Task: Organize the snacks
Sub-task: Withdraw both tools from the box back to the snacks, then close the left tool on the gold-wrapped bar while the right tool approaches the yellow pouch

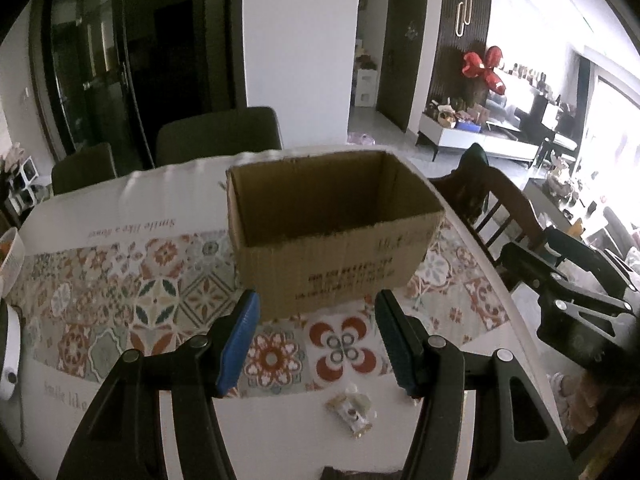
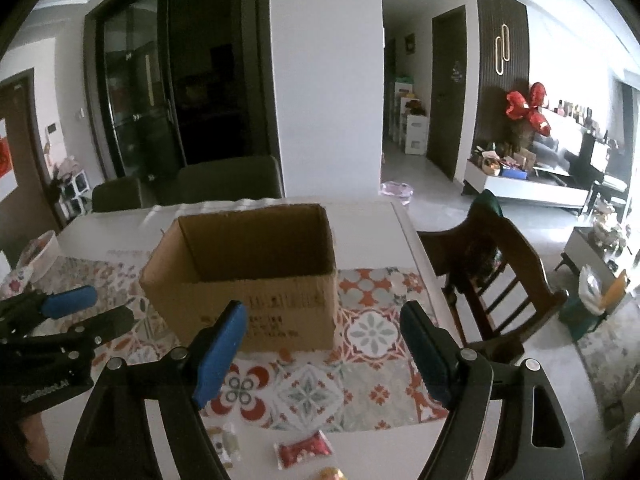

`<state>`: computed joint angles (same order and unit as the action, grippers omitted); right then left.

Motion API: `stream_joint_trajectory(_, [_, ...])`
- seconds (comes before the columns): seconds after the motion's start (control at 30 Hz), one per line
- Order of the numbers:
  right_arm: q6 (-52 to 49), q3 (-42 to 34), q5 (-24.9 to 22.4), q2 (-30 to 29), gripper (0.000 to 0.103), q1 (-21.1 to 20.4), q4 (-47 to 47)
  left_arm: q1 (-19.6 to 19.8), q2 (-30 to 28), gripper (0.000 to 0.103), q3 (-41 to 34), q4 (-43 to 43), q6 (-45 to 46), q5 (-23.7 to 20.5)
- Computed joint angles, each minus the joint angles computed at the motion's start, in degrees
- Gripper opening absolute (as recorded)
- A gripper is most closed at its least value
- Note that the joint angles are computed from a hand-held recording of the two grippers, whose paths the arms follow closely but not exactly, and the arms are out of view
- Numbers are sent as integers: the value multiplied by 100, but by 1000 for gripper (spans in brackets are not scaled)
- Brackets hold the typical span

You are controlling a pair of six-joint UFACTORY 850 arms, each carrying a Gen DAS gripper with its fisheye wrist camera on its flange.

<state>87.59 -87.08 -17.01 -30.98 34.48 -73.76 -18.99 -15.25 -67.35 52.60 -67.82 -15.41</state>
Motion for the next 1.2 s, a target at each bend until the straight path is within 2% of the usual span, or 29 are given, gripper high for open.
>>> stream_joint_trajectory(0.1, [-319,153,28,56,79,21,336,-53,39,59,123,45,-119,-57])
stream_joint_trajectory(0.27, [-812,371,68,116,79,23,936,-89,57,59,281,-594,462,-19])
stream_joint_trajectory(0.53, [-1192,671,10,165,79,88,1556,-153,8,59,455,-998,907,-57])
stream_joint_trajectory(0.83, [-1078,923,-93,149,79,182,1535,-94,-219,58,499,-2906,2684,-69])
stream_joint_trajectory(1.0, [-727,1075,-162,144,79,242,1289,-86,-358,57,479,-3481,3245,-129])
stream_joint_trajectory(1.2, [-731,1188,-59,70,79,204,1585,-107,-548,55,444,-3751,3495,-155])
